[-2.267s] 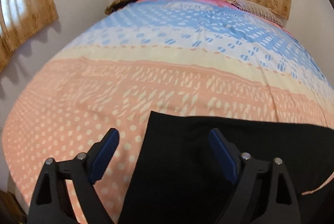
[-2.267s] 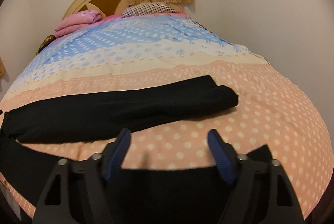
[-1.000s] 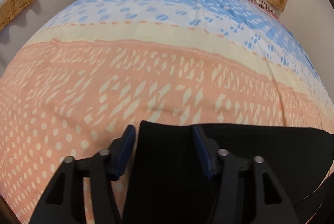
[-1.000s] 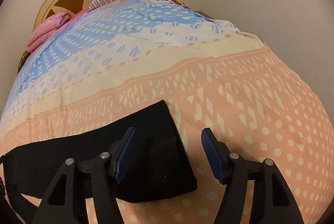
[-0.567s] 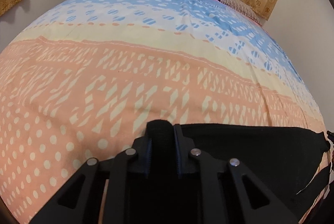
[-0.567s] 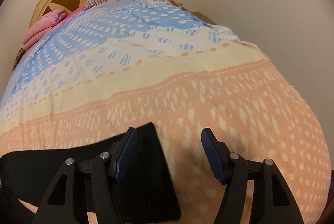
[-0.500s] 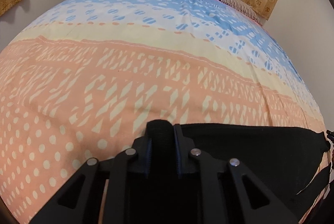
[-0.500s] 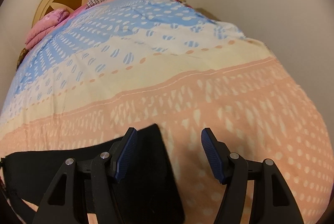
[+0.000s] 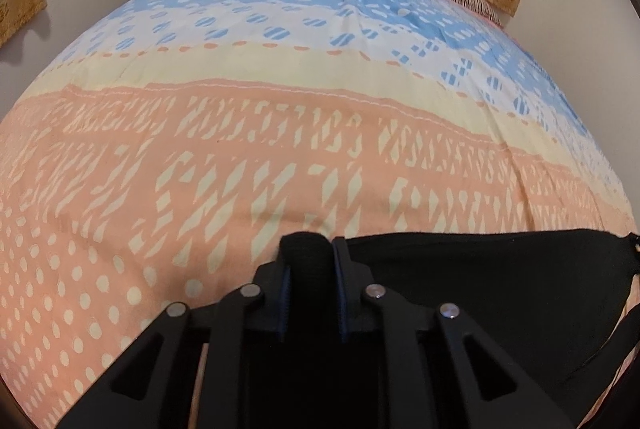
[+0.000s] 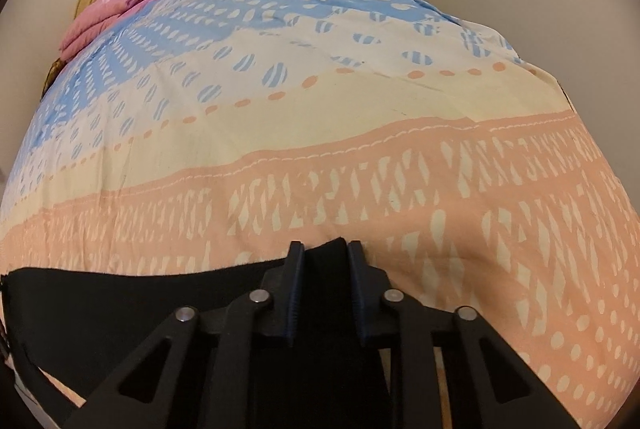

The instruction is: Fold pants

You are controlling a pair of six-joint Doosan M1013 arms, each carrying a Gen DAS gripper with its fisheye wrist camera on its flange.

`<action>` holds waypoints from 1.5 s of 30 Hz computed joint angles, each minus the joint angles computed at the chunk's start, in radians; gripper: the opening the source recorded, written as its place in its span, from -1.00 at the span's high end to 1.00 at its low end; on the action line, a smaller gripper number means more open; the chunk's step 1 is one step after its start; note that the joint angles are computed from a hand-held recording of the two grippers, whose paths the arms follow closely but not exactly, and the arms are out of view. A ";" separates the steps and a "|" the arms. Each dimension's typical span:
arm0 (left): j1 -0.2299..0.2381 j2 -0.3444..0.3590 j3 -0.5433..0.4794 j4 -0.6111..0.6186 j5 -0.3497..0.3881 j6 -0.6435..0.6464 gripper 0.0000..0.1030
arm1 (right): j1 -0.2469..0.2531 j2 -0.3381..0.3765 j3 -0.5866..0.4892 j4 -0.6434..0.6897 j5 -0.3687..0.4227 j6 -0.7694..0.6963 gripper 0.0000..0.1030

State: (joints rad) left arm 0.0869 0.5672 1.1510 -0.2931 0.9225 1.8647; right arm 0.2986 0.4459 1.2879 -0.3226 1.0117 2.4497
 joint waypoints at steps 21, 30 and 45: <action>0.036 -0.082 0.086 -0.218 -0.137 0.142 0.74 | 0.098 -0.105 0.042 -0.308 -0.073 0.162 0.91; 0.079 -0.140 0.170 -0.442 -0.180 0.306 0.74 | 0.148 -0.204 0.171 -0.468 -0.158 0.329 0.91; 0.181 -0.246 0.415 -0.916 -0.155 0.822 0.74 | 0.253 -0.349 0.407 -0.662 -0.181 0.638 0.91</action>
State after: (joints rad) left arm 0.2684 0.3213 1.5656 -1.2093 0.7673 2.6863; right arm 0.5512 0.0971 1.6953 -0.9846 0.8305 3.0872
